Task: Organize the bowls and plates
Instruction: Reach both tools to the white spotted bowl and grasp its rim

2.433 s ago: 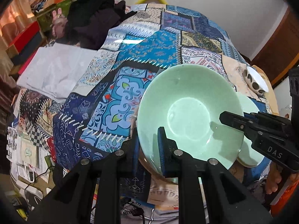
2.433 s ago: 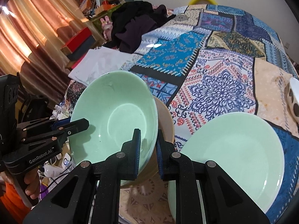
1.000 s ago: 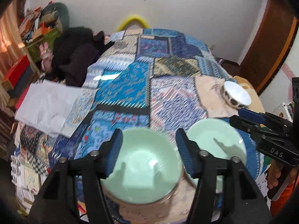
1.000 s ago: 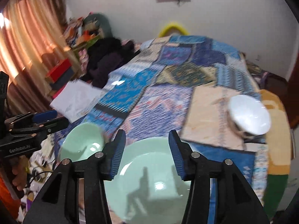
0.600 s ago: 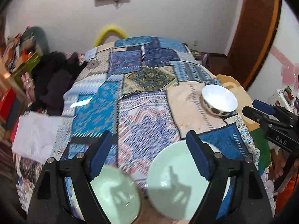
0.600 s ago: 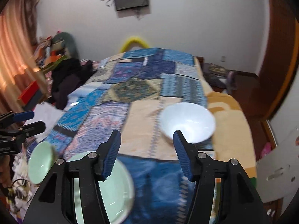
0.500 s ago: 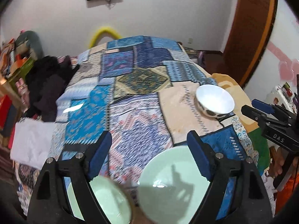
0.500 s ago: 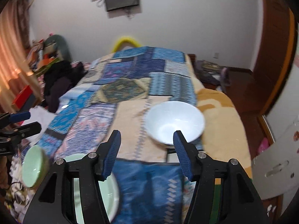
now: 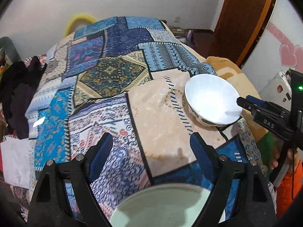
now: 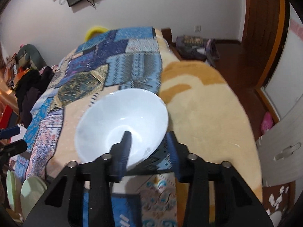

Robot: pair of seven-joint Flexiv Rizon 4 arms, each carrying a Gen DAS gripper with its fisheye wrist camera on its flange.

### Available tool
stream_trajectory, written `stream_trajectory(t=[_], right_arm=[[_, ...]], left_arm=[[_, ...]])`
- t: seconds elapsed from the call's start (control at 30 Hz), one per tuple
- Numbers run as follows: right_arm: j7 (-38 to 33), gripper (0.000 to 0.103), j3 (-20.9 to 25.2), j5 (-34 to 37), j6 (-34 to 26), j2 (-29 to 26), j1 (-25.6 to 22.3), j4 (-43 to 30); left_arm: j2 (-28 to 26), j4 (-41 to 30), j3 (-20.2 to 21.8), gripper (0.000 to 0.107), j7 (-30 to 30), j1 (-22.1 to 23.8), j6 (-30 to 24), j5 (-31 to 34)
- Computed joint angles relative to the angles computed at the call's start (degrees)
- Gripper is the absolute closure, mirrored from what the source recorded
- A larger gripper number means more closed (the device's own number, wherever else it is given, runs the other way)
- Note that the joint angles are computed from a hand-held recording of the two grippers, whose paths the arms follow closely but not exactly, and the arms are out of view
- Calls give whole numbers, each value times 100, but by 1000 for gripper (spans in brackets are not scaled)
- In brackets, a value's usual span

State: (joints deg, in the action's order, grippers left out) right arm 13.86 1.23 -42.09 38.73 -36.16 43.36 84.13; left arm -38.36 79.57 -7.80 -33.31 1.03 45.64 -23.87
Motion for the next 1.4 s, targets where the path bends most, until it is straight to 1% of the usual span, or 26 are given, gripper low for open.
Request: stream_trajectory(t=[0.13, 0.2, 0.27, 0.33, 0.53, 0.73, 0.8, 0.87, 0.9, 0.93, 0.97, 1.0, 1.07, 1.1, 1.17, 1.2, 1.27, 1.4], right_arm=[[-51, 75, 21, 140, 115, -65, -116, 30], [-106, 82, 21, 188, 229, -110, -170, 28], [-137, 87, 11, 213, 420, -137, -215, 53], [-349, 87, -4, 188, 395, -181, -202, -19], [-1125, 87, 87, 385, 708, -395, -240, -285], [-1696, 87, 130, 709, 990, -595, -180, -594], [-1883, 87, 146, 833, 1013, -657, -154, -700], [-1957, 87, 132, 943, 1016, -683, -112, -754], [-1966, 87, 118, 992, 1043, -697, -103, -772], [-1944, 87, 94, 1022, 1087, -691, -87, -760], [-1939, 87, 73, 1047, 1086, -692, -72, -768], [-1974, 87, 71, 1085, 1030, -730, -68, -847], [-2005, 87, 56, 1142, 901, -774, -40, -958], [-1984, 87, 40, 1160, 878, -782, -25, -982], [-1958, 87, 26, 1198, 834, -790, -13, -1022], [-1938, 87, 18, 1206, 827, -785, -4, -1022], [-1875, 87, 9, 1218, 861, -769, 12, -1004], [-1853, 87, 13, 1215, 817, -763, 51, -1069]], left_arm=[[-248, -316, 41, 23, -120, -115, -156, 160], [-338, -421, 37, 23, -144, -151, -207, 215], [-394, -489, 37, 23, -167, -177, -244, 257], [-443, -540, 26, 23, -172, -197, -262, 285], [-506, -590, -85, 23, -7, -141, -385, 185], [-693, -815, 74, 24, -289, -252, -570, 347], [-760, -892, 136, 30, -396, -293, -629, 452], [-890, -1107, 226, 44, -563, -340, -932, 598], [-928, -1176, 242, 48, -619, -338, -1055, 638], [-991, -1276, 265, 56, -704, -344, -1209, 677], [-1057, -1375, 276, 62, -789, -342, -1370, 699], [-1102, -1439, 257, 64, -836, -319, -1499, 686], [-1165, -1530, 205, 73, -863, -279, -1691, 655], [-1175, -1539, 173, 76, -825, -269, -1736, 645], [-1122, -1412, 147, 89, -737, -283, -1611, 656], [-1074, -1317, 147, 91, -703, -301, -1501, 669], [-991, -1129, 160, 91, -686, -342, -1212, 692], [-933, -1085, 164, 91, -707, -317, -1230, 674]])
